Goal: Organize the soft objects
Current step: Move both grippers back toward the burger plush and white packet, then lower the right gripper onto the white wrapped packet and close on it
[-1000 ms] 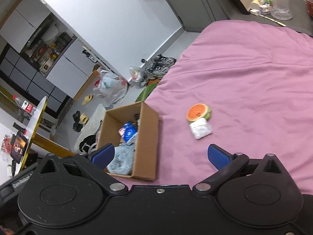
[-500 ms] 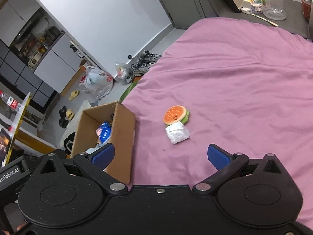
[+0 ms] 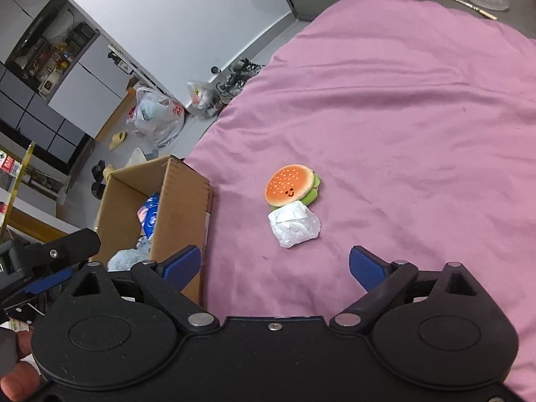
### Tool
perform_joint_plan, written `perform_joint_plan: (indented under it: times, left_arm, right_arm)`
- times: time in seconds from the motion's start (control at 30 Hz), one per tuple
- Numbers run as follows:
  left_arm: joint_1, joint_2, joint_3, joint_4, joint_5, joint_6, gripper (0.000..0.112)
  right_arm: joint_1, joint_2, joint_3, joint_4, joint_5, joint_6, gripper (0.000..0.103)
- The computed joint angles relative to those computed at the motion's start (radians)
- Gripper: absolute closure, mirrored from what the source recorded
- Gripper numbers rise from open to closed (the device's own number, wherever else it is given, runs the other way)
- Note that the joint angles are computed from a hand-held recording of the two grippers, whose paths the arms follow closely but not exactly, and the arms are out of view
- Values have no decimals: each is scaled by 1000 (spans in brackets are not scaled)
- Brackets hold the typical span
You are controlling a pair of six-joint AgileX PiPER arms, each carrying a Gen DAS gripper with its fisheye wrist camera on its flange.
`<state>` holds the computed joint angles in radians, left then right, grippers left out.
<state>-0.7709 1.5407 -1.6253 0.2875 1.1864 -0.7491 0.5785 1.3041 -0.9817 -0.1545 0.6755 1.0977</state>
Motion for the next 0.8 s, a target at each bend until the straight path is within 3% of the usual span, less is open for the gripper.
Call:
perform_joint_plan:
  times: [0.53, 0.8]
  left_arm:
    - [27, 213, -151, -61, -15, 40, 20]
    - [38, 289, -243, -81, -10, 74, 22]
  right_arm:
    - [-172, 182, -56, 263, -61, -384, 24]
    - [-194, 267, -126, 324, -29, -504, 25]
